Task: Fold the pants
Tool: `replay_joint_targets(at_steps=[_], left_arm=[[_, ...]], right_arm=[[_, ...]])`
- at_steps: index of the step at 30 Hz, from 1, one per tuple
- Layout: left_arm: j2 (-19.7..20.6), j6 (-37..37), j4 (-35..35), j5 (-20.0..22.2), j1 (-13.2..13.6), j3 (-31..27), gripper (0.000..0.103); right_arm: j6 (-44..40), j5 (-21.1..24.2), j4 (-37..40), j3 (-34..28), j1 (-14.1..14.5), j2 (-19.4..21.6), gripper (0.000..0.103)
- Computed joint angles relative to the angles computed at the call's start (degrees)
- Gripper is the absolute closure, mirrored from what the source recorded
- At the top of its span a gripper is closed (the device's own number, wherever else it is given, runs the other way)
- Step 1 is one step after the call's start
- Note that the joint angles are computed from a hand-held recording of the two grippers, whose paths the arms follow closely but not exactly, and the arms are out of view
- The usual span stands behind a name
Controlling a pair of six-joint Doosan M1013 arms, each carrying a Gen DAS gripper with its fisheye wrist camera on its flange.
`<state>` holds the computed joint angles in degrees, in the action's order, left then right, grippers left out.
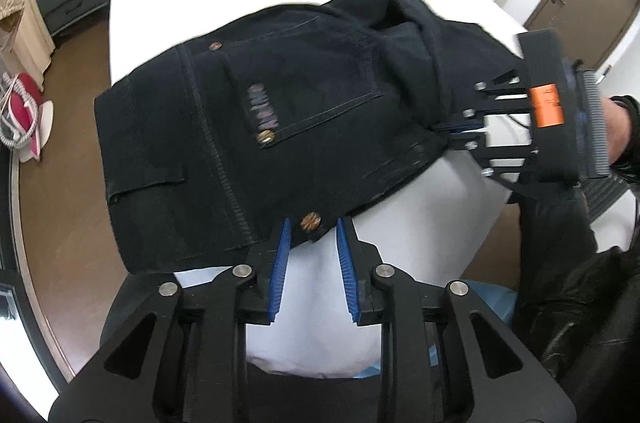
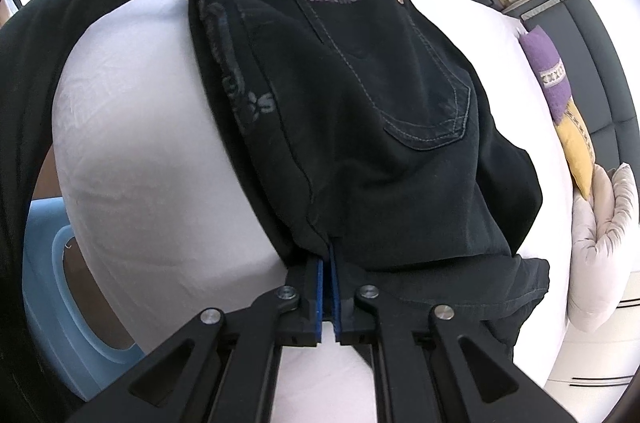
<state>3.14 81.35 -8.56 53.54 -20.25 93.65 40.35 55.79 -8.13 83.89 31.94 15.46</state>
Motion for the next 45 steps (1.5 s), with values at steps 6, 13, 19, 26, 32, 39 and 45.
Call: replay_joint_targets(at_steps=[6, 13, 19, 26, 32, 39, 45], left_arm=[[0.6, 2.3, -2.5, -0.8, -0.7, -2.0, 0.080], [4.6, -1.9, -7.3, -7.5, -0.4, -4.3, 0.080], [10.9, -12.4, -3.2, -4.0, -0.9, -8.0, 0.080], [10.6, -14.4, -4.0, -6.3, -0.7, -7.2, 0.080], [10.4, -14.9, -6.0, -8.7, 0.0, -6.1, 0.080], [10.1, -16.1, -5.1, -8.8, 0.0, -5.6, 0.080], [9.9, -16.4, -4.9, -8.9, -0.2, -5.2, 0.080]], right_arm=[[2.8, -0.2, -0.8, 0.0, 0.2, 0.0, 0.096], [5.0, -1.0, -0.1, 0.4, 0.0, -0.3, 0.096], [8.6, -1.2, 5.8, 0.0, -2.3, -0.4, 0.091], [10.4, 2.5, 18.1, 1.6, -8.9, -3.8, 0.032], [10.9, 18.3, 41.9, 0.4, -21.1, -5.5, 0.032], [16.0, 10.3, 63.6, -3.7, -26.7, -1.4, 0.032], [33.2, 0.3, 67.8, -9.9, -26.8, 7.3, 0.041]])
